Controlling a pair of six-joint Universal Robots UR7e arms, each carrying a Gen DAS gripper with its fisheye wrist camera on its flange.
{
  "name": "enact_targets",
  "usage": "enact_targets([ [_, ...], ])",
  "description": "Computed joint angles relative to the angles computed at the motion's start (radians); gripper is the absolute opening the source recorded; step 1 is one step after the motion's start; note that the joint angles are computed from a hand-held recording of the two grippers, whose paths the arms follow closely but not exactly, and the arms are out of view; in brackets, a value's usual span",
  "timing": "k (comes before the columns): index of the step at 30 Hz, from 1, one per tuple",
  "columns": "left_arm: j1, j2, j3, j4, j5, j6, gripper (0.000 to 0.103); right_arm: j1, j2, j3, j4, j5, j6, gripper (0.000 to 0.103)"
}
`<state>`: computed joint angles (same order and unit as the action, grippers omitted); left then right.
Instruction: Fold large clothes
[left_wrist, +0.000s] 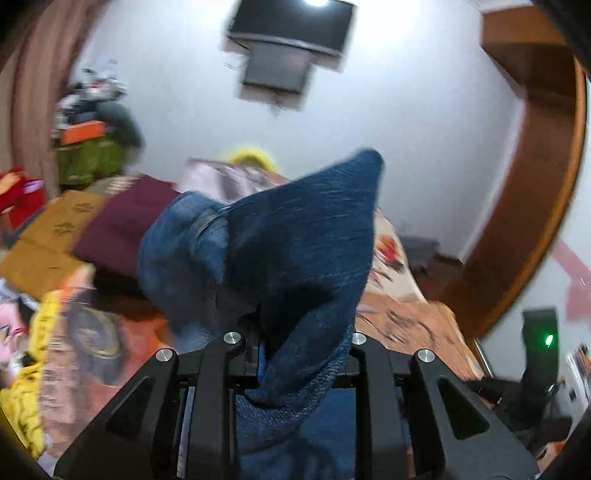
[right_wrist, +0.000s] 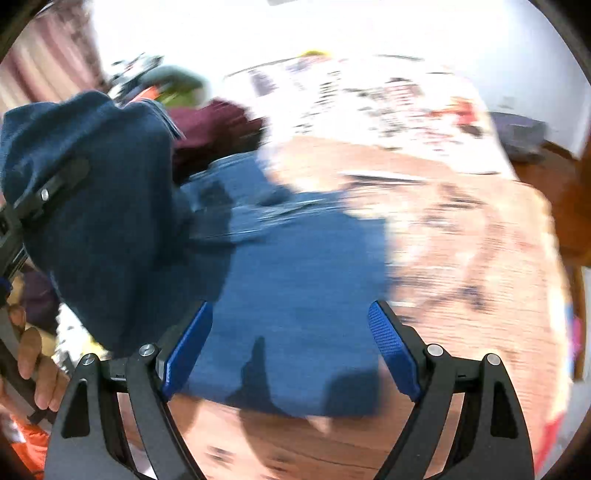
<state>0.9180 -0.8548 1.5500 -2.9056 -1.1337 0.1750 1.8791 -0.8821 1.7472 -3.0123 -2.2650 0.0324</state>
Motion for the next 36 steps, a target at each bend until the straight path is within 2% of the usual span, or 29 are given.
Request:
enact_targets([
  [3,-0.026,0.041,-0.004,0.083,-0.013,0.069,0.021,-0.01,-0.058,0.056,-0.026,-0.073,0.036,0.085],
  [7,-0.036,0.068,0.025,0.235,-0.045,0.124,0.022,-0.022,-0.128,0.125,-0.039,-0.096,0.103,0.085],
  [10,-0.051,0.069,0.065,0.264,0.004,0.204,0.026,-0.02,-0.148,0.138,-0.032,-0.11,0.119,0.084],
  [11,-0.056,0.062,0.079,0.251,0.012,0.225,0.03,-0.018,-0.149,0.139,-0.031,-0.109,0.12,0.085],
  [13,-0.059,0.044,0.073,0.317,-0.02,0.221,0.056,-0.007,-0.15,0.141,-0.029,-0.107,0.115,0.084],
  [15,-0.045,0.025,0.044,0.403,-0.089,0.185,0.068,-0.003,-0.144,0.128,-0.032,-0.11,0.083,0.084],
  [17,-0.041,-0.005,0.037,0.448,-0.123,0.153,0.069,0.013,-0.128,0.117,-0.06,-0.124,0.04,0.084],
  [21,-0.048,-0.062,0.076,0.379,-0.072,0.175,0.071,0.042,-0.101,0.088,-0.101,-0.113,-0.047,0.084],
  [23,-0.048,-0.087,0.09,0.34,-0.039,0.194,0.082,0.047,-0.088,0.074,-0.11,-0.093,-0.073,0.084],
  [24,-0.047,-0.096,0.095,0.32,-0.023,0.203,0.092,0.048,-0.081,0.065,-0.111,-0.084,-0.077,0.084],
  [25,-0.042,-0.104,0.101,0.287,-0.006,0.217,0.097,0.046,-0.073,0.053,-0.103,-0.069,-0.073,0.084],
  [27,-0.03,-0.111,0.108,0.22,0.041,0.249,0.099,0.038,-0.061,0.034,-0.075,-0.038,-0.06,0.084],
  [30,-0.007,-0.092,0.087,0.2,0.109,0.27,0.099,0.021,-0.036,0.005,-0.035,0.016,-0.046,0.084],
  [34,0.047,-0.071,0.047,0.325,0.13,0.212,0.099,0.004,-0.002,-0.008,-0.03,0.03,-0.036,0.084],
  [36,0.077,-0.075,0.038,0.394,0.09,0.17,0.099,-0.007,0.001,0.001,-0.013,0.018,-0.025,0.084],
])
